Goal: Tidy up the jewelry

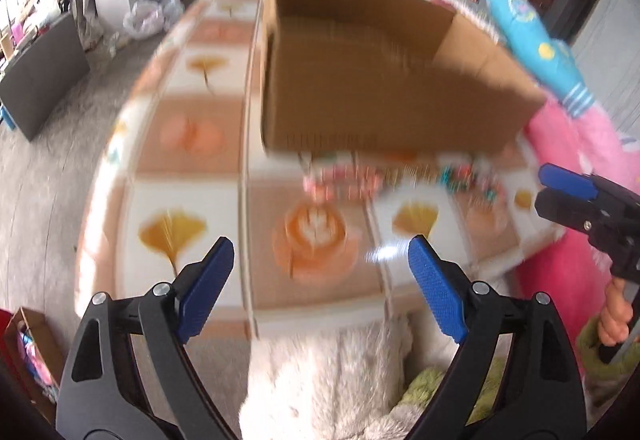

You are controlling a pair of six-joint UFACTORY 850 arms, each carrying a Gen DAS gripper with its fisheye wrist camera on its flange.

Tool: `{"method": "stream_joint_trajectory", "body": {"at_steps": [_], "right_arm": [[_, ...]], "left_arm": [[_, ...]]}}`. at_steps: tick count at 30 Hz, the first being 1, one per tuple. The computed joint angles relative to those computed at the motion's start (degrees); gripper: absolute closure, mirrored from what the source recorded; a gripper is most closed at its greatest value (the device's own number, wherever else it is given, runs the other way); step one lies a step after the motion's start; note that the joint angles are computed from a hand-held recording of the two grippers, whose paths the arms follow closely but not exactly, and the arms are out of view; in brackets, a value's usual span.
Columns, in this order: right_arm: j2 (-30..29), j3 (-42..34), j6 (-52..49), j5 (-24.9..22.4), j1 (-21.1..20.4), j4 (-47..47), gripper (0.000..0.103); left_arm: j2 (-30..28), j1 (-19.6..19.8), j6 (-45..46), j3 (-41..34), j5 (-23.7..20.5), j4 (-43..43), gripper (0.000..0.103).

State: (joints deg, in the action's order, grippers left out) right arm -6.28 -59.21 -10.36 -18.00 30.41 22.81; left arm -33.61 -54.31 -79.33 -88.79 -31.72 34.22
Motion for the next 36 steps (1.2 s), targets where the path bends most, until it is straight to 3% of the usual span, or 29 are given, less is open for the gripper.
{"method": "stream_joint_trajectory", "body": {"at_steps": [4,9,13,23,27,31,32,34,36], "right_arm": [[-0.4,2.4,2.1,0.2,1.2,-0.2,0.047],[-0.8,3.0,-2.5,1.5,1.4,5.9,0.05],[-1.1,3.4,-10.5,2.5,0.6,14.5,0.053],[-3.1,2.6,-23.7,2.3,-0.9,29.5,0.065],[-4.2,1.9,-25.1,1.6,-1.0,31.0,0.068],[-5.1,1.4,-26.6,1.0,-1.0,32.3,0.069],[-5.2,1.3,-26.9,1.0,-1.1,32.7,0.069],[-5.5,1.0,-27.6,0.7,-1.4,33.7,0.069],[-5.9,0.6,-27.7,0.3,-1.7,34.2,0.069]], "left_arm": [[-3.6,-1.1,5.2,-2.6,-4.3,-4.3,0.018],[-7.2,-2.5,8.0,-7.1,-11.3,-1.0,0.015],[-7.2,-2.3,7.6,-6.7,-10.6,-1.1,0.008],[-9.1,-1.3,10.8,-10.4,-12.6,-4.7,0.007],[-9.2,-0.9,12.8,-11.1,-12.9,-5.8,0.007],[-4.9,-0.7,2.6,-5.7,-4.1,4.9,0.011],[-4.3,-0.4,0.7,-5.0,-2.1,7.8,0.023],[-4.0,0.2,-1.4,-4.8,1.2,11.8,0.034],[-4.4,1.2,1.4,-5.3,5.0,9.8,0.045]]}}
